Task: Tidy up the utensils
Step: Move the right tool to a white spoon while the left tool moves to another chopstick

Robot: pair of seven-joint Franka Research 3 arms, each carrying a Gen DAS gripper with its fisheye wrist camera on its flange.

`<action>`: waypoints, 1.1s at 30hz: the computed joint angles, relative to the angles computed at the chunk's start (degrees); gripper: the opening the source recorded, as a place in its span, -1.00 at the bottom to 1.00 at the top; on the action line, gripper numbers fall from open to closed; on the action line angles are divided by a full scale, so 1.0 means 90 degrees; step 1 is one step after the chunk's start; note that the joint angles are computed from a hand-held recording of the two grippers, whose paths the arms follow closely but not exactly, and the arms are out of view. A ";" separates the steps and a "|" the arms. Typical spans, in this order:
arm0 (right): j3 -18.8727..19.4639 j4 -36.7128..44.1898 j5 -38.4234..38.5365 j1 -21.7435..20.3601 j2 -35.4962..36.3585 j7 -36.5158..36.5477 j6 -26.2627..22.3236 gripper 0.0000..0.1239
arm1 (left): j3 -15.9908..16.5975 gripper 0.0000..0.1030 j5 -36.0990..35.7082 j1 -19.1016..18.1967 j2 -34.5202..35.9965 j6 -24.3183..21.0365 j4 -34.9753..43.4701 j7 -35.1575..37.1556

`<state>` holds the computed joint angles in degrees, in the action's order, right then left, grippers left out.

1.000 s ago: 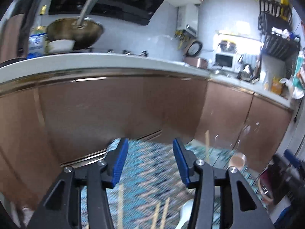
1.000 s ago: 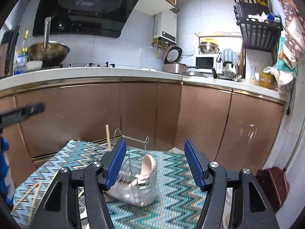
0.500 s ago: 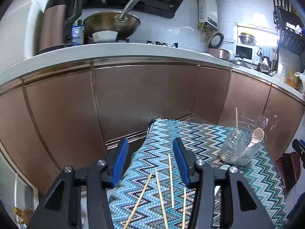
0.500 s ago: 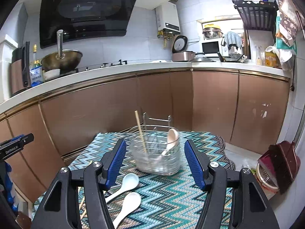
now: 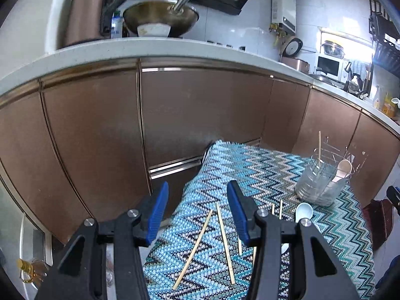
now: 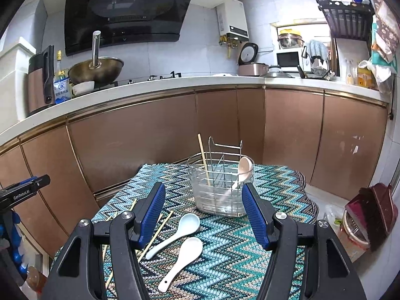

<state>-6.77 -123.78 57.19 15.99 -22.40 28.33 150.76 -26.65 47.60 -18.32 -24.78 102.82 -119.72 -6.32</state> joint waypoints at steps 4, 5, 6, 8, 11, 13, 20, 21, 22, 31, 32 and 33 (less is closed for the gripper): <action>-0.0069 0.0076 -0.0067 -0.0104 0.0172 0.0155 -0.0280 0.01 | 0.0338 -0.09 -0.0414 -0.0068 -0.0187 0.0632 -0.0334 0.0103; -0.0069 0.0118 -0.0097 -0.0138 0.0234 0.0209 -0.0373 0.01 | 0.0410 -0.09 -0.0512 -0.0066 -0.0212 0.0831 -0.0415 0.0157; -0.0070 0.0160 -0.0139 -0.0182 0.0318 0.0281 -0.0484 0.01 | 0.0504 -0.09 -0.0630 -0.0071 -0.0234 0.1089 -0.0513 0.0246; -0.0048 0.0195 -0.0184 -0.0262 0.0434 0.0356 -0.0640 0.00 | 0.0619 -0.09 -0.0832 -0.0041 -0.0225 0.1545 -0.0645 0.0395; -0.0036 0.0322 -0.0282 -0.0387 0.0692 0.0472 -0.1046 -0.08 | 0.0808 -0.10 -0.1248 0.0009 -0.0152 0.2234 -0.0806 0.0687; -0.0020 0.0427 -0.0308 -0.0480 0.0884 0.0563 -0.1369 -0.15 | 0.0900 -0.11 -0.1506 0.0051 -0.0050 0.2666 -0.0873 0.0891; 0.0209 0.0828 -0.0589 -0.0834 0.1633 0.0917 -0.2164 -0.33 | 0.1297 -0.11 -0.2765 0.0023 0.0503 0.4137 -0.0999 0.2102; 0.0242 0.0871 -0.0632 -0.0874 0.1706 0.0935 -0.2247 -0.37 | 0.1341 -0.11 -0.2963 0.0011 0.0591 0.4264 -0.0992 0.2310; 0.0277 0.0924 -0.0668 -0.0903 0.1788 0.0938 -0.2340 -0.39 | 0.1411 -0.15 -0.3207 -0.0020 0.0707 0.4420 -0.0974 0.2564; 0.0528 0.1492 -0.0913 -0.1083 0.2518 0.1091 -0.3122 -0.45 | 0.1640 -0.39 -0.4738 0.0049 0.1451 0.4641 -0.0515 0.4121; 0.0554 0.1561 -0.0964 -0.1099 0.2594 0.1144 -0.3184 -0.46 | 0.1642 -0.41 -0.4855 0.0064 0.1529 0.4578 -0.0428 0.4276; 0.0581 0.1623 -0.1009 -0.1112 0.2666 0.1190 -0.3229 -0.47 | 0.1641 -0.43 -0.4961 0.0081 0.1620 0.4509 -0.0336 0.4417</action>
<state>-1.54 -109.18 48.10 5.98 1.60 39.04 121.70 -11.88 2.95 -17.60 -10.21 143.40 -122.75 33.44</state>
